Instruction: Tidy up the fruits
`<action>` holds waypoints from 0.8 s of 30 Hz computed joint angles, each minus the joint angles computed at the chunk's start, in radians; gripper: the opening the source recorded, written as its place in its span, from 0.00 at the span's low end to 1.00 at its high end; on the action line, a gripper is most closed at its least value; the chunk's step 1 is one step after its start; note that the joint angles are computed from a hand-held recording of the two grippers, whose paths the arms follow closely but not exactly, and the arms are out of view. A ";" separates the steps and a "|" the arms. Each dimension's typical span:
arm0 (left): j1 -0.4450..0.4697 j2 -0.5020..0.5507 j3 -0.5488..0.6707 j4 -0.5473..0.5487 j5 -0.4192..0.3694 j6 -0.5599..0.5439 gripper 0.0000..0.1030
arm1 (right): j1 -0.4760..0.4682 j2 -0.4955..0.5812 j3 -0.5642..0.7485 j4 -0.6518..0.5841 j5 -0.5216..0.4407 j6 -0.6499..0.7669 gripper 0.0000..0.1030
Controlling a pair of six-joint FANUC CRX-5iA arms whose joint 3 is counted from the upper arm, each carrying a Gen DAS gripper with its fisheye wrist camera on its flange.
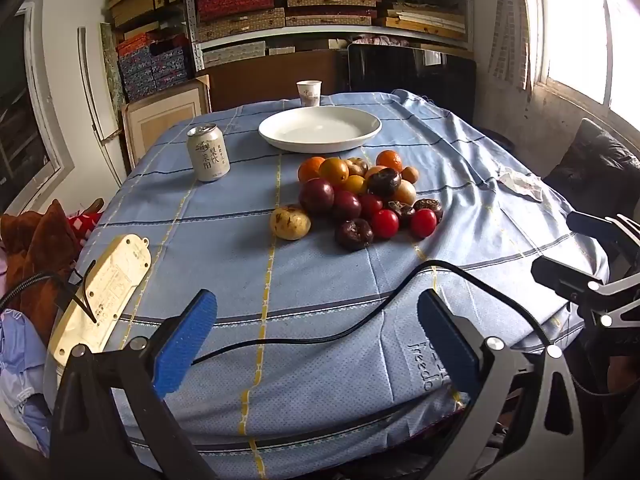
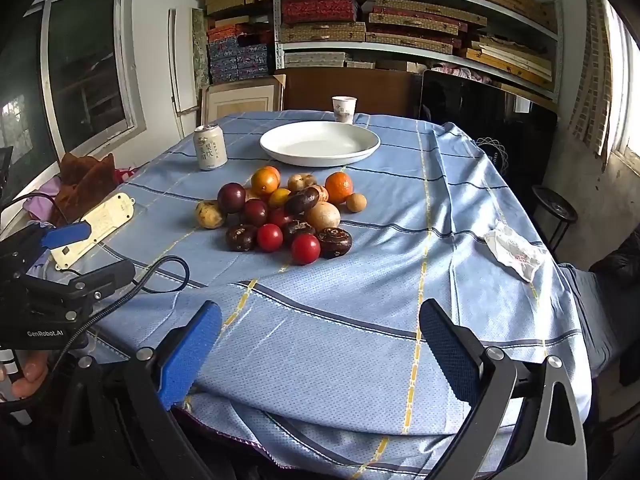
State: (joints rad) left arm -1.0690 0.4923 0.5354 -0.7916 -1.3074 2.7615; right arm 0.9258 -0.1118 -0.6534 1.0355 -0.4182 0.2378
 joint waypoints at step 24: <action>0.005 -0.016 -0.032 0.003 -0.002 -0.004 0.96 | 0.016 0.005 0.003 0.002 -0.010 -0.013 0.97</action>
State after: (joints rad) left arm -1.0636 0.4761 0.5035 -0.7884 -1.3090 2.7570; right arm 0.9422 -0.1071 -0.6507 1.0378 -0.4287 0.2251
